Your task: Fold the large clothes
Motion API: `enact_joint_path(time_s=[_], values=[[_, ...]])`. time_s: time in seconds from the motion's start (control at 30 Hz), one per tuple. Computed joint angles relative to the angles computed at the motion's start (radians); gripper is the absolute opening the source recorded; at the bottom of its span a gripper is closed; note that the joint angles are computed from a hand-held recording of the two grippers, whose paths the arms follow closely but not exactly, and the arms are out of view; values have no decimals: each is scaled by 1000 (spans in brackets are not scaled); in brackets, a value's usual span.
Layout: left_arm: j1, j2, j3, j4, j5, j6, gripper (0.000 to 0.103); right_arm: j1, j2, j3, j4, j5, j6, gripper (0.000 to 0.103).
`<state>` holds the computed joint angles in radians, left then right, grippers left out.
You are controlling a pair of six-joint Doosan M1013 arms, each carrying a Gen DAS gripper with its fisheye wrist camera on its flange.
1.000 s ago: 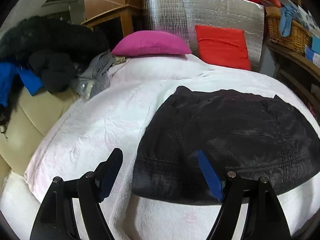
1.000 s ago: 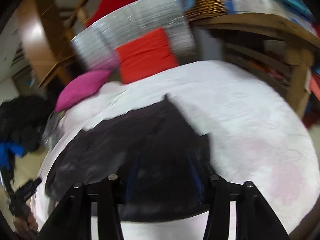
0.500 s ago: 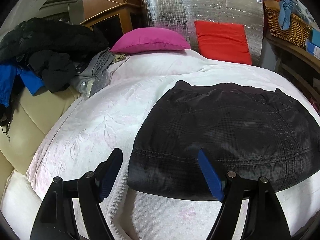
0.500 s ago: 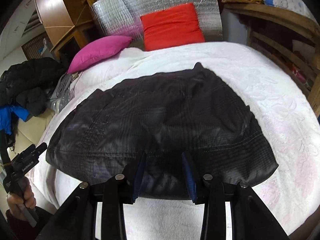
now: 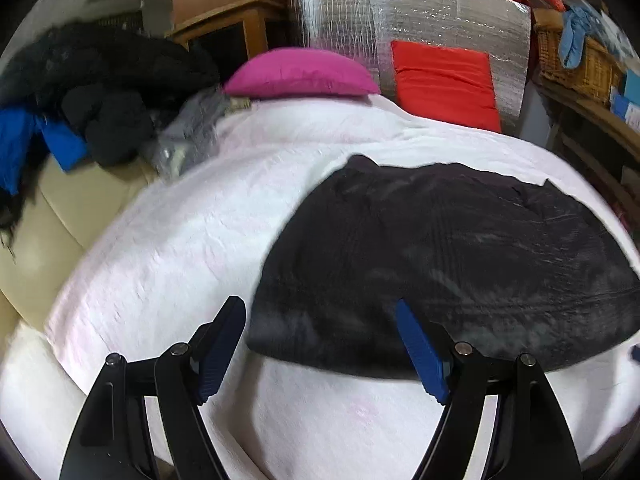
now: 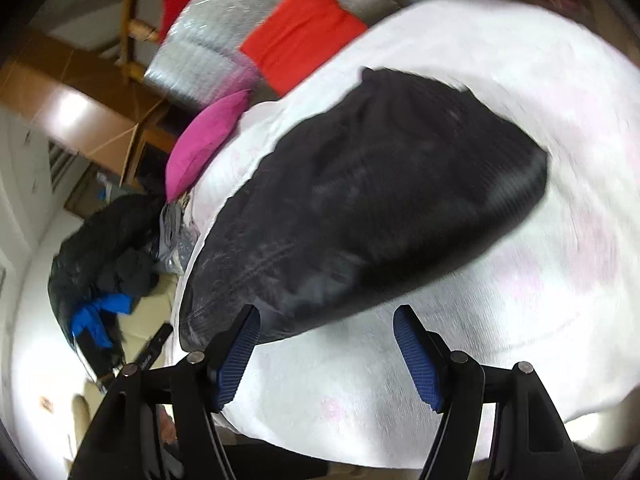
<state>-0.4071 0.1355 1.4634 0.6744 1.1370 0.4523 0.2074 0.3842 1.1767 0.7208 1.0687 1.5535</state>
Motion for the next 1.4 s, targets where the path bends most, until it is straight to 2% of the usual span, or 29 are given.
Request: enact_joint_path(time_s=[0.13,0.27,0.37,0.5,0.6,0.67,0.73,0.8,0.87,0.93,1.03,1.1,1.17,1.23,1.3,1.37,1.4], values=[[31,-29,37,-171,-89,-14,80,-13,9,13,45,-13,76,73],[89,-21,42,-392,-148,28,80,-20,19,26,58,-47,169,73],[122,-14,46,-464,-179,-1,80,-26,32,33,90,-81,239,73],[167,-19,76,-565,-265,-65,80,-20,44,29,63,-156,331,74],[184,-27,100,-563,-319,-135,80,-23,48,39,86,-183,351,74],[187,-29,106,-549,-341,-152,71,-19,46,41,62,-208,350,69],[182,-28,100,-525,-342,-137,57,-7,44,26,-2,-225,347,53],[169,-32,98,-480,-350,-138,45,12,35,17,-81,-263,317,43],[160,-41,103,-433,-370,-144,40,30,18,20,-127,-324,268,39],[166,-42,108,-464,-375,-117,40,34,12,24,-136,-342,252,38],[194,-39,124,-566,-378,-62,41,24,37,11,-158,-260,345,39],[192,-28,110,-560,-353,-39,44,9,50,9,-117,-218,362,39],[188,-24,98,-557,-327,-36,48,1,52,3,-78,-201,343,44],[197,-31,103,-592,-331,-34,54,-14,46,11,-19,-183,333,54],[201,-48,114,-611,-329,-39,57,-27,35,24,15,-170,314,56],[192,-63,117,-576,-313,-64,62,-35,13,34,-18,-183,314,59],[188,-68,112,-555,-301,-79,65,-37,-2,44,-54,-209,328,67]])
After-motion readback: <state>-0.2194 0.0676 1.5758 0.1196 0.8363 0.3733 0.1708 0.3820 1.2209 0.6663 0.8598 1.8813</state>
